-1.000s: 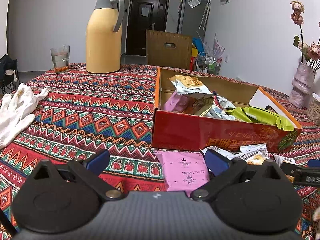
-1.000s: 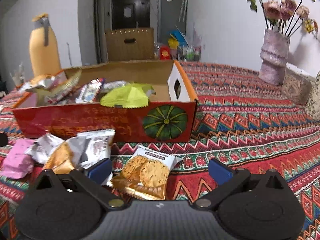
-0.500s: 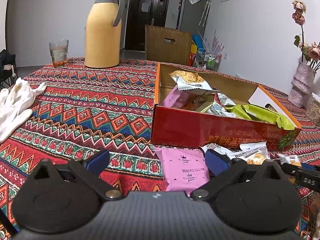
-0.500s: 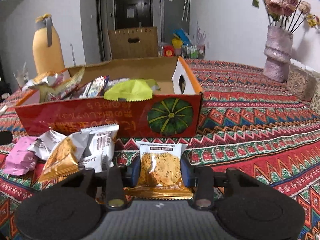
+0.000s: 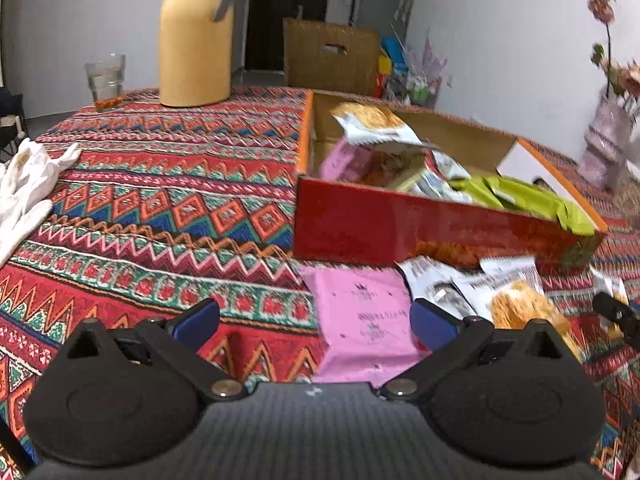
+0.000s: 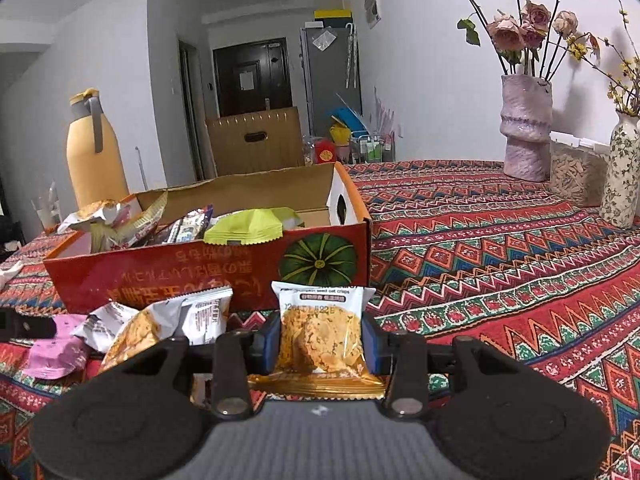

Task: Organize snacks
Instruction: 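Grasp the pink packet with the left tool while the right tool holds its cookie packet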

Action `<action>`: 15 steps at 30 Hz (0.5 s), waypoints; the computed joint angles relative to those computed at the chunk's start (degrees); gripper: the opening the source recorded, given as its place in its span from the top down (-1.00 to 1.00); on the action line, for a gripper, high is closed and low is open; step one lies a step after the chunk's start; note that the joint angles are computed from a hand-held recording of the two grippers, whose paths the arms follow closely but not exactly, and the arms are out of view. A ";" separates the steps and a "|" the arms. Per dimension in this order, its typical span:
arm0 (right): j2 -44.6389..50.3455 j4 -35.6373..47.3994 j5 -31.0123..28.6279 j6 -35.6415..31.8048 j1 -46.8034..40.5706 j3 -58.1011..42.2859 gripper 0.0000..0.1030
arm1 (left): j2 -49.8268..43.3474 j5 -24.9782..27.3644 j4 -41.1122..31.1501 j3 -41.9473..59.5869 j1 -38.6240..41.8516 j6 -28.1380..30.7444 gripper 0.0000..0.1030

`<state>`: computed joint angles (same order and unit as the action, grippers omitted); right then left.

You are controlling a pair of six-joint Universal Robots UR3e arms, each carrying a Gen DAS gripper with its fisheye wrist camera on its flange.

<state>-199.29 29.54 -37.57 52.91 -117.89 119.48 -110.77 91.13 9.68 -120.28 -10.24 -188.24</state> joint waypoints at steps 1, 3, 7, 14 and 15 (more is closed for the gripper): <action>0.11 -0.30 0.05 -0.03 0.13 0.60 0.22 | 0.26 0.21 -1.58 0.58 -0.52 0.45 -1.00; 0.46 -0.32 -0.33 -0.30 -0.11 1.35 0.22 | 0.14 1.70 -5.19 2.57 -2.19 1.21 -1.00; 0.74 -0.70 -0.26 -0.11 0.10 2.83 0.21 | -1.30 5.28 -12.33 7.66 -5.30 2.27 -1.00; 1.63 -1.69 -0.08 -0.77 0.76 5.43 0.20 | -5.14 9.79 -19.54 15.87 -8.21 0.82 -0.92; 1.79 -1.82 -0.03 -0.96 0.90 5.77 0.19 | -5.80 9.72 -20.73 17.12 -8.28 0.44 -0.79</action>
